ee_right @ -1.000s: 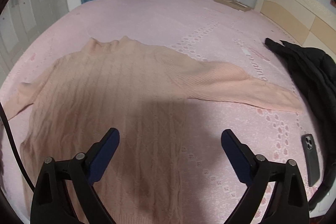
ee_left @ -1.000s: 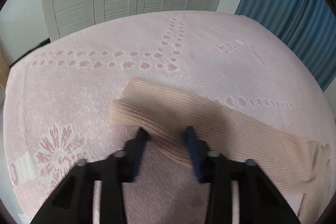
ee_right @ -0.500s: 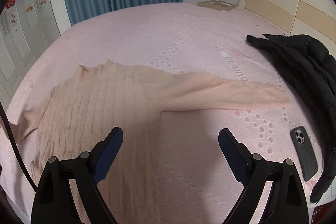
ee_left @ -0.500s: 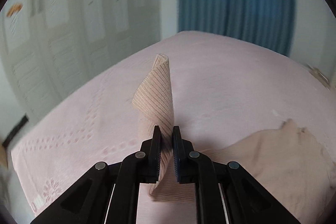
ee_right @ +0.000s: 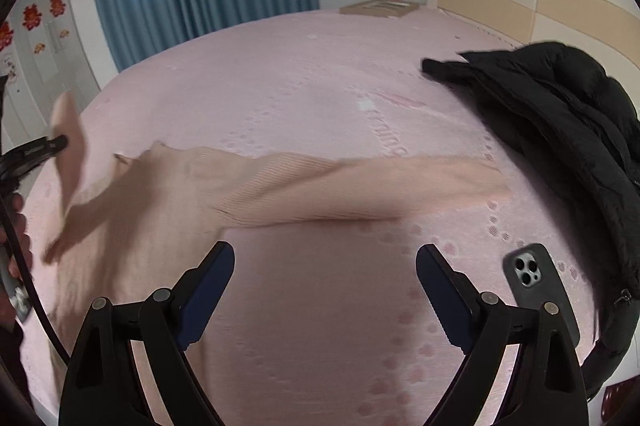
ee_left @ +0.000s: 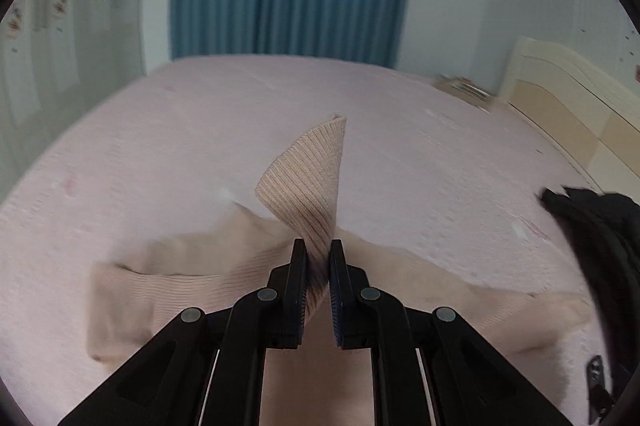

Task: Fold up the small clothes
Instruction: 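Carry the sleeve cuff with the left tool across the sweater body and release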

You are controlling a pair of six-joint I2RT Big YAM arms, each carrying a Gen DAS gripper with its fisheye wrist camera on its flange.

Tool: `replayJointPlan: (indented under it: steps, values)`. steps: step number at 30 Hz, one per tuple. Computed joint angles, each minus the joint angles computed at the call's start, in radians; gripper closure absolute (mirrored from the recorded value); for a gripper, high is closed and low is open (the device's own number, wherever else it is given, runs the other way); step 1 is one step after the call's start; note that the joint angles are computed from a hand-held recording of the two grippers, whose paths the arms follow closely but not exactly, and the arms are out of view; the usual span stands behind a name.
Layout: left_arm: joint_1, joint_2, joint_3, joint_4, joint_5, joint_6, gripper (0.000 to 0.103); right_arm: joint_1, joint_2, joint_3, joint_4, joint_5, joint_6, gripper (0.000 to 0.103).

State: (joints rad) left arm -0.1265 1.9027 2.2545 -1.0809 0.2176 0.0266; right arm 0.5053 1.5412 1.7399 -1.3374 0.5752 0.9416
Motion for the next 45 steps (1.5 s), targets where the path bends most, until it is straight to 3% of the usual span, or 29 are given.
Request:
replayJointPlan:
  steps: [4,6,7,9,11,12,16,21,23,26,29,31,32,33,35,36,37,39,40,41,42,44,45]
  values:
    - [-0.056,-0.03,-0.127,-0.011,0.036,0.06,0.087,-0.031,-0.021,-0.054,0.004,-0.019,-0.006,0.011]
    - [-0.062,-0.041,-0.18,-0.019,0.058,0.093,0.067,-0.04,-0.02,-0.066,0.021,-0.034,-0.012,0.011]
    - [-0.059,-0.043,-0.193,-0.02,0.057,0.102,0.061,-0.043,-0.019,-0.07,0.031,-0.043,-0.019,0.011]
    - [-0.031,-0.067,-0.236,0.007,0.078,0.101,0.033,-0.045,-0.008,-0.07,0.053,-0.059,-0.034,0.011]
    - [0.008,-0.053,-0.207,0.028,0.092,0.066,0.02,-0.045,0.021,-0.05,0.071,-0.077,-0.058,0.011]
    - [0.024,-0.063,-0.223,0.053,0.086,0.045,0.02,-0.044,0.042,-0.035,0.088,-0.094,-0.077,0.011]
    - [0.139,-0.008,-0.121,0.0,0.059,0.056,0.02,-0.041,0.119,0.026,0.16,-0.144,-0.139,0.013]
    - [0.277,0.063,-0.064,-0.034,-0.004,0.09,0.024,-0.036,0.245,0.147,0.191,-0.197,-0.217,0.032]
    - [0.322,0.096,-0.034,-0.074,0.056,0.079,0.029,-0.034,0.296,0.2,0.178,-0.201,-0.234,0.04]
    - [0.366,0.168,0.043,-0.145,0.177,0.058,0.035,-0.039,0.354,0.258,0.17,-0.212,-0.233,0.044]
    - [0.358,0.216,0.086,-0.174,0.215,0.069,0.047,-0.046,0.392,0.295,0.179,-0.234,-0.214,0.045]
    - [0.34,0.276,0.168,-0.217,0.219,0.062,0.061,-0.049,0.415,0.317,0.181,-0.242,-0.211,0.047]
    - [0.336,0.263,0.136,-0.182,0.219,0.06,0.08,-0.049,0.431,0.337,0.171,-0.239,-0.213,0.052]
    - [0.338,0.255,0.123,-0.16,0.239,0.066,0.089,-0.049,0.45,0.361,0.151,-0.232,-0.214,0.058]
    - [0.344,0.235,0.099,-0.091,0.244,0.064,0.09,-0.042,0.507,0.445,0.08,-0.193,-0.229,0.089]
    - [0.348,0.221,0.074,-0.05,0.246,0.056,0.09,-0.039,0.512,0.452,0.077,-0.177,-0.237,0.093]
    - [0.351,0.226,0.082,-0.056,0.25,0.056,0.09,-0.037,0.507,0.443,0.098,-0.178,-0.253,0.095]
    - [0.347,0.267,0.142,-0.141,0.227,0.081,0.087,-0.035,0.512,0.442,0.1,-0.177,-0.252,0.095]
    - [0.346,0.259,0.121,-0.134,0.219,0.091,0.084,-0.035,0.516,0.445,0.091,-0.174,-0.252,0.095]
    - [0.348,0.236,0.083,-0.104,0.216,0.094,0.076,-0.035,0.516,0.443,0.087,-0.172,-0.253,0.095]
    - [0.349,0.225,0.071,-0.103,0.204,0.097,0.059,-0.033,0.509,0.437,0.087,-0.17,-0.25,0.095]
    - [0.354,0.205,0.058,-0.125,0.185,0.092,0.04,-0.032,0.478,0.408,0.097,-0.183,-0.241,0.089]
    - [0.361,0.191,0.041,-0.126,0.199,0.094,0.04,-0.031,0.45,0.38,0.108,-0.195,-0.234,0.084]
